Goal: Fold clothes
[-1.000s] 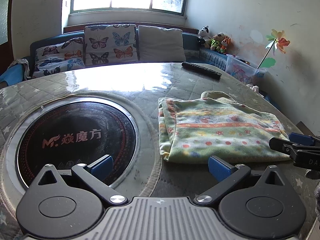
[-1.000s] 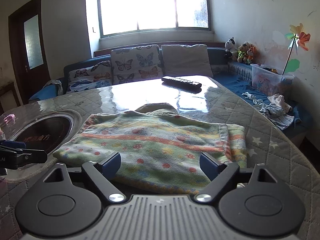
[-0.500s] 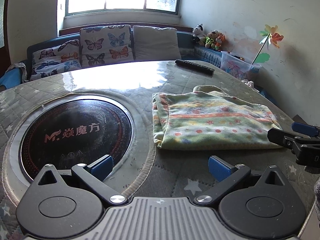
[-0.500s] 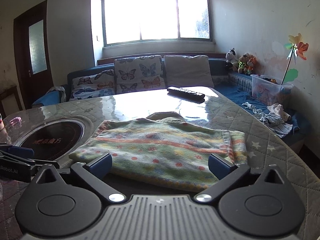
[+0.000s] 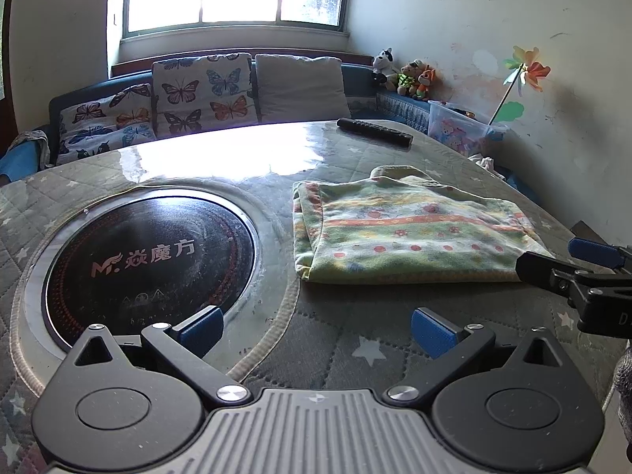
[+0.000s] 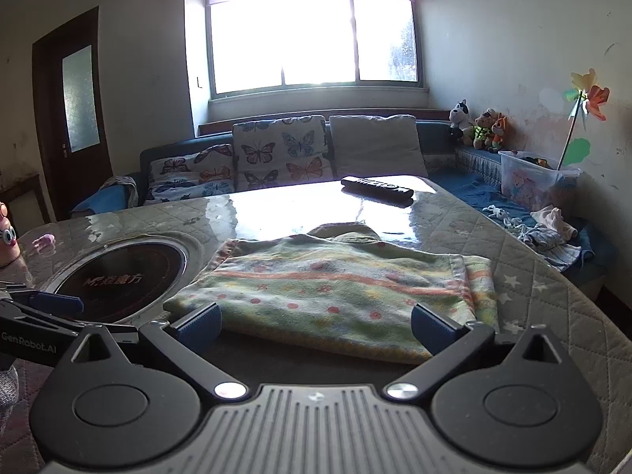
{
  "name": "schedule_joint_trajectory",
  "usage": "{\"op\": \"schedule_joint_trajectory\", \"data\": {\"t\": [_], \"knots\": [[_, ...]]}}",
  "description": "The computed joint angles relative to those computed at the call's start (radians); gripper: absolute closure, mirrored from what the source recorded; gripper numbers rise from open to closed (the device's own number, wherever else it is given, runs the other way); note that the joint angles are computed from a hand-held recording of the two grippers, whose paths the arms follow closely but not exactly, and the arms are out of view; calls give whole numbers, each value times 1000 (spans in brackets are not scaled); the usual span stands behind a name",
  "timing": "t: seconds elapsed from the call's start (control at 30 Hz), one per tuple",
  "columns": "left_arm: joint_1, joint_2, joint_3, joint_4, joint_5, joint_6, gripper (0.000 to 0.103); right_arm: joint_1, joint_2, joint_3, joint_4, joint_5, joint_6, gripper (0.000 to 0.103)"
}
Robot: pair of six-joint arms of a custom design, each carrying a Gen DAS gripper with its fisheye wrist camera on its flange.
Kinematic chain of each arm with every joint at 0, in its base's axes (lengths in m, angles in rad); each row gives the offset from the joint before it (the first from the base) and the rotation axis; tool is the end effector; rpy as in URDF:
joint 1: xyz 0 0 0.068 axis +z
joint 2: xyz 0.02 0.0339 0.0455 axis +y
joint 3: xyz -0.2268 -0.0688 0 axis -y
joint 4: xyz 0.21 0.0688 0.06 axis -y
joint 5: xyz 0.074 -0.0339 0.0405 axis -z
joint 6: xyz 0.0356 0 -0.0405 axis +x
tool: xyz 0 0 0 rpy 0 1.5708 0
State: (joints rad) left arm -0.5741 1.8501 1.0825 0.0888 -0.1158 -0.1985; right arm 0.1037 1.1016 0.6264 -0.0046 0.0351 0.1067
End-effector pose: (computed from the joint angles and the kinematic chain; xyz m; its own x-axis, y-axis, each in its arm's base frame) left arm 0.3049 -0.1923 0.1602 -0.6083 0.1602 -0.7773 0.3509 0.9328 -0.0824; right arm 0.2277 0.0224 0.2225 -0.4642 0.0587 -0.8838 -0.0232 0.9967 0.0784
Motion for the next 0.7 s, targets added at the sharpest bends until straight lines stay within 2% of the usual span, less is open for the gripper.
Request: {"op": "schedule_joint_trajectory", "data": {"t": [0.7], "knots": [[-31,-62,-75,31,10,23,0,79,-69,-17,-101,78,51,0]]}}
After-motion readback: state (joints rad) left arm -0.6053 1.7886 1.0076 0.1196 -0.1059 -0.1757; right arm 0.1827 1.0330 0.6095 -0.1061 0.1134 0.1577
